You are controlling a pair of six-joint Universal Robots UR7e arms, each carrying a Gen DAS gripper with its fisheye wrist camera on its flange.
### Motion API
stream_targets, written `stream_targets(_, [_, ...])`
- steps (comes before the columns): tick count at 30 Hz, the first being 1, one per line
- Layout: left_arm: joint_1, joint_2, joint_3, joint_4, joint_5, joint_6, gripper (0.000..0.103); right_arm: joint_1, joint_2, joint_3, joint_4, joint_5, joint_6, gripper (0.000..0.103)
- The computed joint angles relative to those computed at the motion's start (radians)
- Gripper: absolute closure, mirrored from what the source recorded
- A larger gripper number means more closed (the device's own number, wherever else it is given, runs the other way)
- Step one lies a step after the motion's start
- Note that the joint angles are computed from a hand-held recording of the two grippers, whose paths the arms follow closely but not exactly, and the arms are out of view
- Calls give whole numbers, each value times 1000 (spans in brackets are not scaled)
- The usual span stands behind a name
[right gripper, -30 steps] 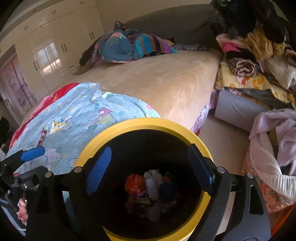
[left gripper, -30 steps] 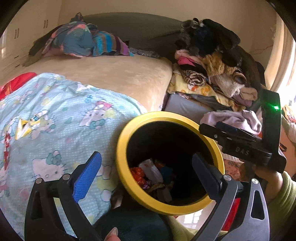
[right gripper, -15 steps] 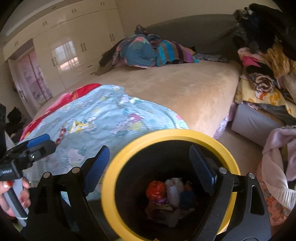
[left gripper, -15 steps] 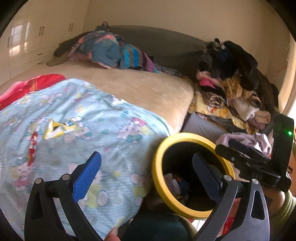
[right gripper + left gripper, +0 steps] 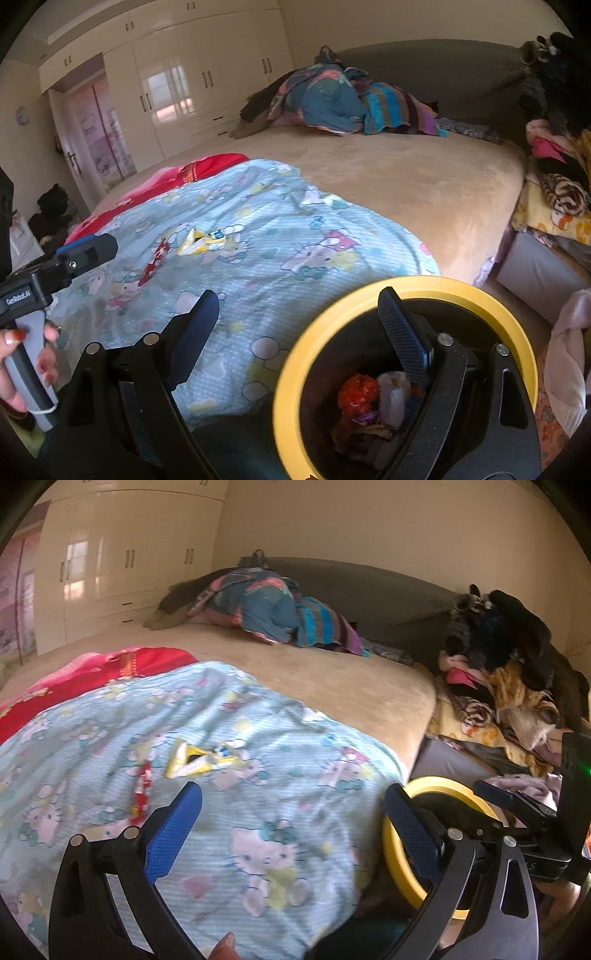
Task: Collect trash
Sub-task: 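Move both tools back over the yellow wrapper and red candy bar, then grasp the yellow wrapper with the right gripper while the left gripper grasps the red candy bar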
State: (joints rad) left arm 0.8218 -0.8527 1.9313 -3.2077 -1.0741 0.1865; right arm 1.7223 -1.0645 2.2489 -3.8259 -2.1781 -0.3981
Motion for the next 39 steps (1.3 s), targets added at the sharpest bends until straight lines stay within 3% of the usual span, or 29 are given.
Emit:
stream_targets(9, [75,-15,-37,16,38,-40,7,10,73,-121,112,21,-30,23])
stream_targets(21, [182,-6,-95,52,97,-88,7,-3,243,-398,337,61,-136,23])
stream_targets(28, [225,21,-124,67,91,-97,8,-30,353,-586,492,68,-113,23])
stream_targets(39, [269,84,-204,105,74,-111,32,-56,483,-799,646,54,-75,23])
